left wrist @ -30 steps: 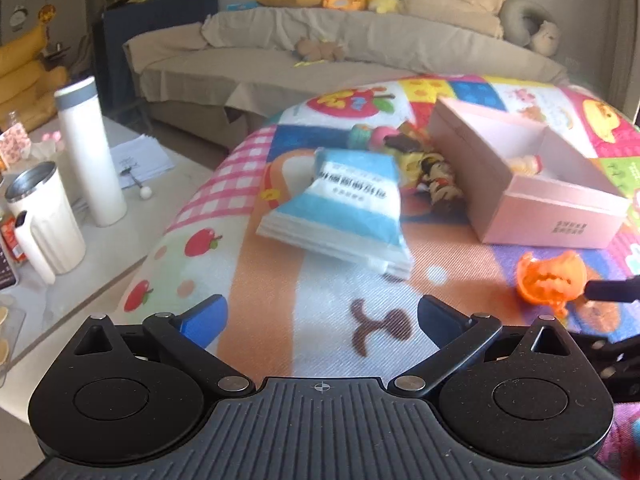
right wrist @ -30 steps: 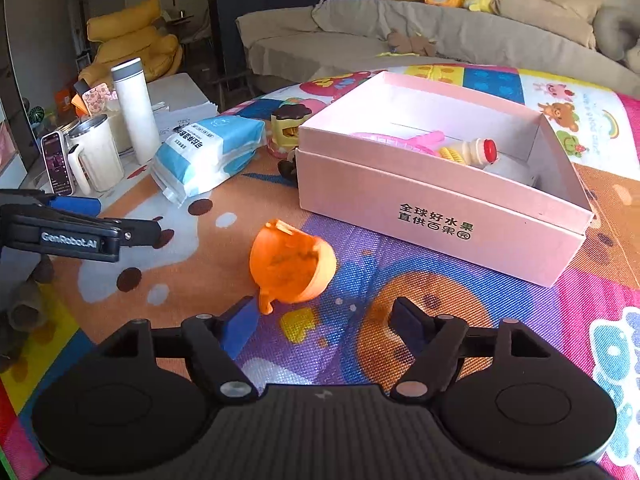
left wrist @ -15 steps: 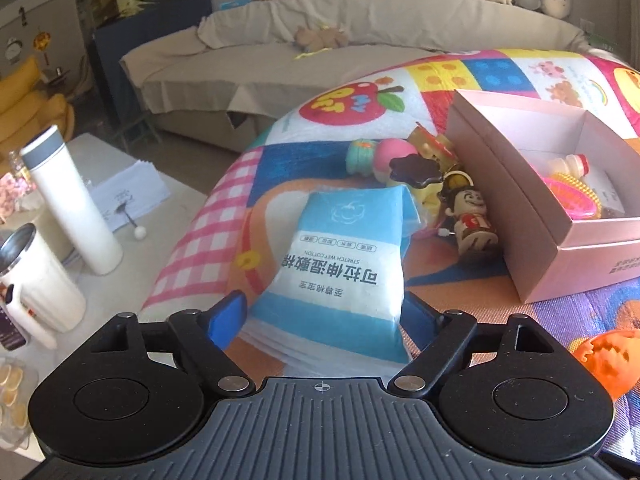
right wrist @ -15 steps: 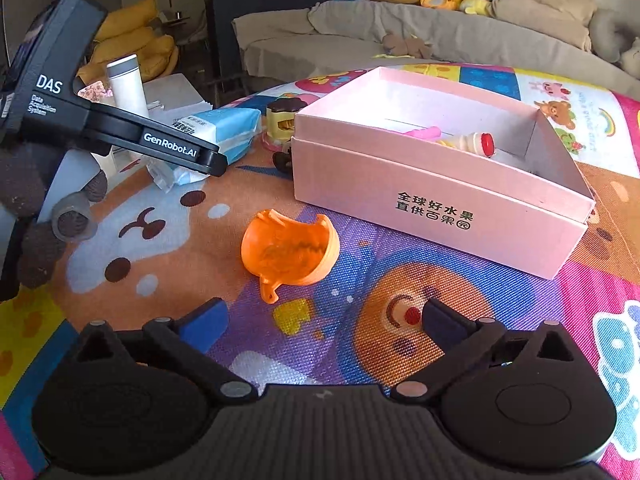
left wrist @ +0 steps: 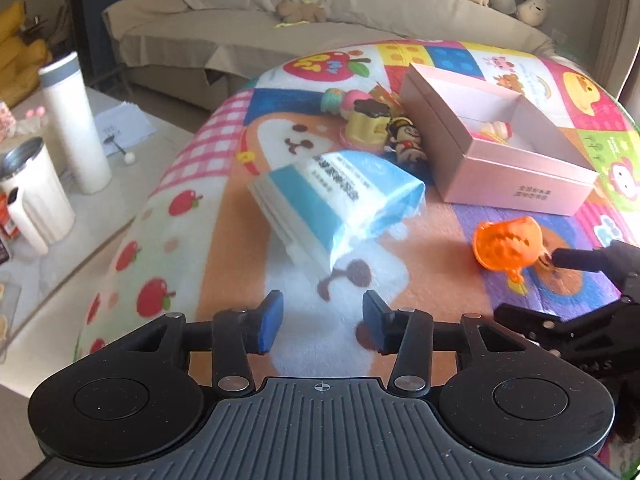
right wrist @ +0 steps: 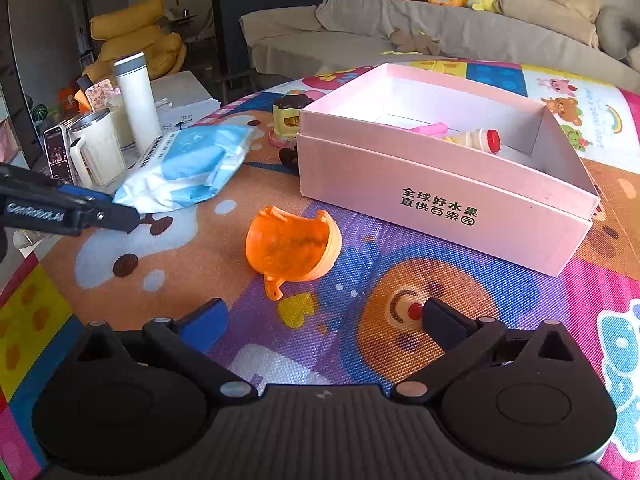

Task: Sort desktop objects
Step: 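Set the orange toy on the mat and open the right gripper while the left gripper grasps the blue packet, then lift the blue packet with the left gripper while the right gripper grasps the orange toy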

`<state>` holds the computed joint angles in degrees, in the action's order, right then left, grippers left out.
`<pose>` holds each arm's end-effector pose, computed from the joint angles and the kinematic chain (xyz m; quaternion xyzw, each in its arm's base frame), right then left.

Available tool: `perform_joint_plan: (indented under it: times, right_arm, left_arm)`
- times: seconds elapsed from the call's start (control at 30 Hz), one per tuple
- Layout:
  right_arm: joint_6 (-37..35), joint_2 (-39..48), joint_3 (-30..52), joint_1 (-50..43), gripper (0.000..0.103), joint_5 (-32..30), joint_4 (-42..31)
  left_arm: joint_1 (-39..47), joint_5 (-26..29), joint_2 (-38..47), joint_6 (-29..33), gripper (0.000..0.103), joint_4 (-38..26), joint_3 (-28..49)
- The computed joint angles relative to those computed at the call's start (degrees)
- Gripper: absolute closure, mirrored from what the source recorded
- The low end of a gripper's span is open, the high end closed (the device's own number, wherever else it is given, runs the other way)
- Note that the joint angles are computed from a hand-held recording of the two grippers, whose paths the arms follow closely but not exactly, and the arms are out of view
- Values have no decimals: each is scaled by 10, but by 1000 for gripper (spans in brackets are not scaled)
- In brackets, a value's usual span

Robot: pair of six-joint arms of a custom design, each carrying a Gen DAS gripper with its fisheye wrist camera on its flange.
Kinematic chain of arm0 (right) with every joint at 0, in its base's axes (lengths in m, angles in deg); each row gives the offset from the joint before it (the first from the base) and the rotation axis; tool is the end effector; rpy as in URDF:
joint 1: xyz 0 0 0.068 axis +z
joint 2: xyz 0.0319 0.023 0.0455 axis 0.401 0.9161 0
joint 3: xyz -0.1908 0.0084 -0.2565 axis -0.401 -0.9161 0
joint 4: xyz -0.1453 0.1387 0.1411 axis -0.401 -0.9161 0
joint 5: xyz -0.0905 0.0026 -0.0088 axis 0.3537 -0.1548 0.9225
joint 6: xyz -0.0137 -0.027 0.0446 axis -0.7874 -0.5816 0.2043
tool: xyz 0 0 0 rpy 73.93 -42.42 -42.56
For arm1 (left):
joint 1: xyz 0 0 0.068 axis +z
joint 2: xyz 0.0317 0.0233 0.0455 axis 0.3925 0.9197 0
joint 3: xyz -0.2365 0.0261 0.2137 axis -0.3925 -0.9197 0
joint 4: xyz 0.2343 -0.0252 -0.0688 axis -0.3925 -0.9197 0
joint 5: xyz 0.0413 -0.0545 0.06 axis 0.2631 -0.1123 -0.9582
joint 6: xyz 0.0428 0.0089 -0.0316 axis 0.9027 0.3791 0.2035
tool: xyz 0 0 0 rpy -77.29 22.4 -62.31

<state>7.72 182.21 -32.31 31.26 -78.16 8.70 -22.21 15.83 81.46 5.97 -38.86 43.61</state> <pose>0.3499 0.0591 0.0592 -0.2735 0.8815 0.1274 0.3633 0.2833 -0.2623 0.0866 -0.0965 0.9329 -0.0205 0.3463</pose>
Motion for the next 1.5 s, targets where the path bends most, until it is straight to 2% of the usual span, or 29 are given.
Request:
perform_joint_plan:
  times: [0.1,0.17,0.2,0.27,0.3,0.37,0.5,0.6,0.87,0.97,1.13,1.2,1.27,1.37,1.4,1.5]
  right_arm:
    - [-1,-1,-4,5,0,7,4]
    - [4,-3,-13,8,0,14,14]
    - [6,-4,-18,9,0,18,20]
    - [10,-4,-23,11,0,23,28]
    - [10,-4,-24,11,0,23,29]
    - [11,-4,-23,10,0,23,28]
    - [11,-4,-24,10,0,23,30]
    - [11,-4,-23,10,0,23,30]
    - [11,-4,-24,10,0,23,31]
    - [11,-4,-24,10,0,23,31]
    - [11,-4,-24,10,0,24,30]
    - [13,-8,-19,12,0,29,17]
    - [13,-17,-8,17,0,40,-14]
    - [3,-29,10,25,0,44,-51]
    - [8,-31,11,29,2,50,-45]
    - [18,-36,30,41,18,67,-63]
  left_arm:
    - [-9,-14,-2,1,39,4,-4]
    - [-10,-48,3,17,26,-12,12]
    - [-8,-63,5,39,23,-6,17]
    - [2,-72,13,108,5,24,29]
    - [9,-78,23,140,5,27,44]
    - [24,-96,53,174,6,-5,97]
    - [63,-40,104,222,6,-38,176]
    - [72,-33,122,235,5,-35,197]
    - [68,-28,105,182,22,-37,170]
    - [58,-18,81,138,25,-54,146]
    - [9,-4,18,30,23,-43,46]
    - [-16,8,-7,-11,21,-11,-4]
    - [-31,32,-27,-26,12,44,-51]
    - [-44,54,-33,-45,10,72,-73]
    - [-46,56,-31,-47,10,70,-72]
    - [-53,70,-23,-31,8,70,-59]
